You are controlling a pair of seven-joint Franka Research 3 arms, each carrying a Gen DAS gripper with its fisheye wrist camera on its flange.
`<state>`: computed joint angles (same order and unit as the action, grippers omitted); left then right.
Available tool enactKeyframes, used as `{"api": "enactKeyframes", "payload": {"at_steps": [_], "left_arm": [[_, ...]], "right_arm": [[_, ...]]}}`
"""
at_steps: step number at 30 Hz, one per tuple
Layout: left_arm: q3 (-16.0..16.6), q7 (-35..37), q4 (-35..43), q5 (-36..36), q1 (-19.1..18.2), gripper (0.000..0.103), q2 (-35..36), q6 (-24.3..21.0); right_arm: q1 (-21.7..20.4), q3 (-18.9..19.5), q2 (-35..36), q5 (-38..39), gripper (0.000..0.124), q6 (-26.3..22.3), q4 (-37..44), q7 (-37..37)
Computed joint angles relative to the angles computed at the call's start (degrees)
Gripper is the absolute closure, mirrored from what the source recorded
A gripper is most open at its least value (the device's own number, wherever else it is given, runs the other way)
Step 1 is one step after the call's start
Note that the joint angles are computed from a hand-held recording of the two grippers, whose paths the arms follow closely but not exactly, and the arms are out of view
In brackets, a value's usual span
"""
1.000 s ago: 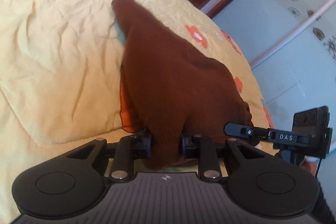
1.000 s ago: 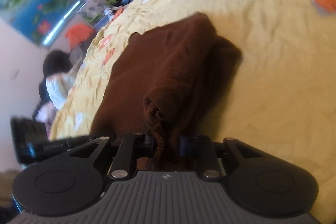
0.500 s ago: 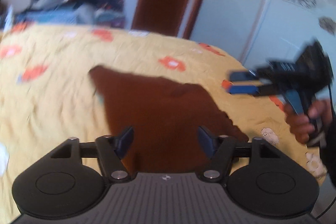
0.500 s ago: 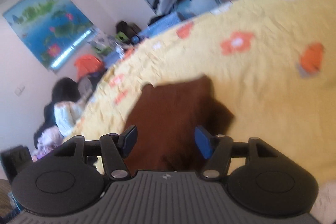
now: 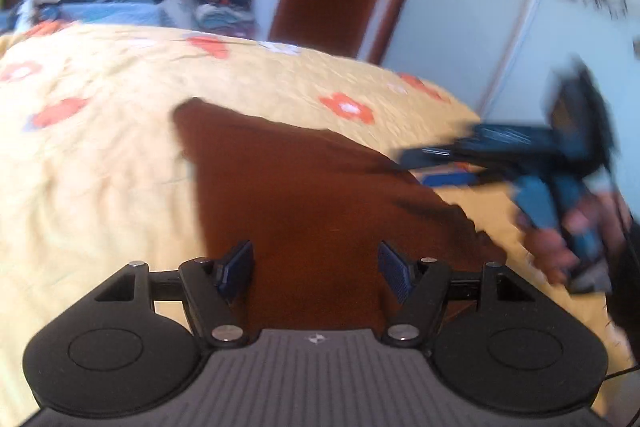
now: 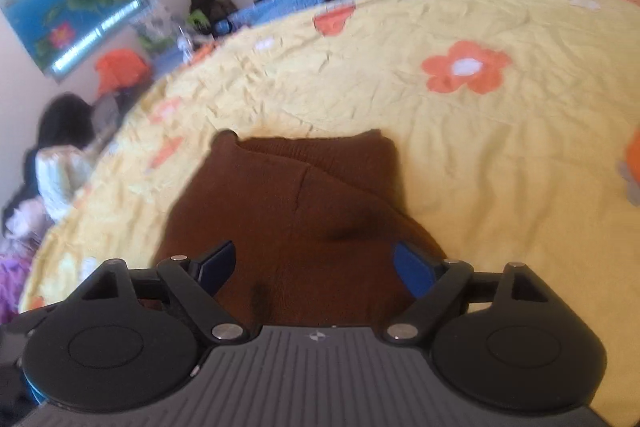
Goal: Fold small clothes
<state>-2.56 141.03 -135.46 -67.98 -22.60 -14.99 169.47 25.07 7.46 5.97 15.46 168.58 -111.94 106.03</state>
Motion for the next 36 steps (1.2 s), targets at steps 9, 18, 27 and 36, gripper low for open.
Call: {"api": "enactKeyframes", "payload": {"at_steps": [9, 18, 27, 36], "left_arm": [[3.0, -10.7, 2.0, -2.8, 6.6, 0.047, 2.3, -23.1], [-2.3, -17.2, -0.9, 10.8, 10.2, 0.077, -0.8, -18.0], [-8.3, -17.8, -10.5, 26.0, 8.0, 0.027, -9.9, 5.8], [-4.3, -30.8, 7.5, 27.1, 9.2, 0.026, 7.3, -6.3]], "right_arm": [[4.5, 0.4, -11.1, 45.3, 0.039, 0.8, -13.5, -25.7], [3.3, 2.0, -11.8, 29.7, 0.095, -3.3, -13.4, -18.3], [4.6, 3.8, -18.1, 32.8, 0.044, 9.4, -21.4, -13.9], [7.2, -3.7, -8.2, 38.7, 0.025, 2.5, -8.6, -17.5]]}}
